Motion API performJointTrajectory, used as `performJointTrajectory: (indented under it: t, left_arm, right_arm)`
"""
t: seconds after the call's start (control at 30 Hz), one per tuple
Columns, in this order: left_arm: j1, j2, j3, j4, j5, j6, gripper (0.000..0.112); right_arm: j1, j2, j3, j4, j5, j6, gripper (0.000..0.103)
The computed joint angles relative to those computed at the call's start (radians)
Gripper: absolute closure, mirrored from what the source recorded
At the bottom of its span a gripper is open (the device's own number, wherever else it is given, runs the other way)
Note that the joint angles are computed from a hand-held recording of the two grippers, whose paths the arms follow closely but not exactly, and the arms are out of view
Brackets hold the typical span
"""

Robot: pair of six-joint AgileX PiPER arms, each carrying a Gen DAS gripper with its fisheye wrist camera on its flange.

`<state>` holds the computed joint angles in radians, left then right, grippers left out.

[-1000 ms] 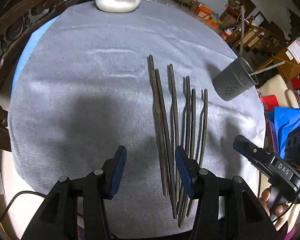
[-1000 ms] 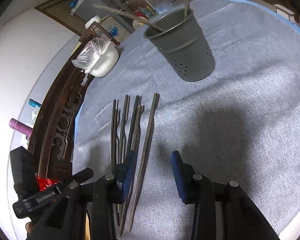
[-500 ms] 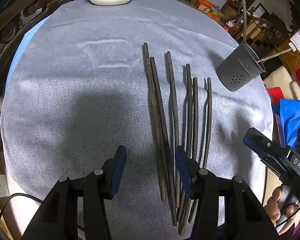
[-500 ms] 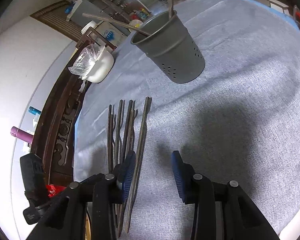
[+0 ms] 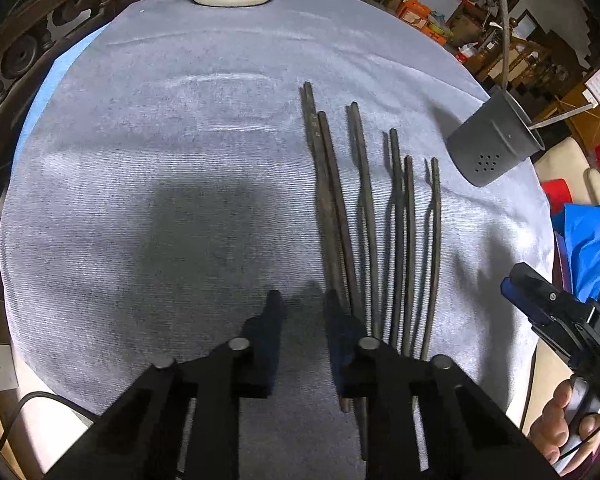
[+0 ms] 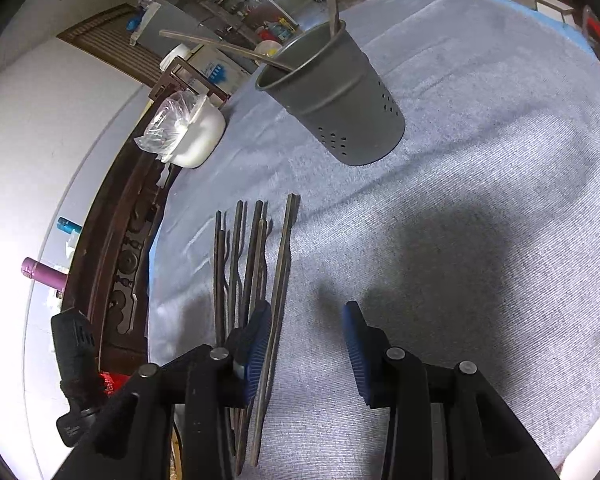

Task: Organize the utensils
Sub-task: 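Move the open right gripper back over the row of chopsticks, then close the right gripper on another dark chopstick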

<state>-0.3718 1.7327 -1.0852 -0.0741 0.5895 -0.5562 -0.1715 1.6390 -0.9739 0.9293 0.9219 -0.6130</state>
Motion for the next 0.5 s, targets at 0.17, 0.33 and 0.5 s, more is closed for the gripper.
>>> performJointTrajectory:
  t: [0.17,0.33,0.5]
  left_arm:
    - [0.051,-0.020,0.037,-0.094,-0.019,0.103,0.105]
    - [0.084,-0.039,0.038,-0.172,-0.018,0.190,0.105]
    - [0.055,-0.016,-0.029,-0.127,-0.006,0.146,0.103]
  right_arm:
    - [0.011,0.006,-0.003,-0.009,-0.003,0.011,0.063]
    - [0.020,0.013,0.000,-0.010,-0.009,0.015,0.063]
    - [0.029,0.015,0.006,-0.009,-0.014,0.014,0.063]
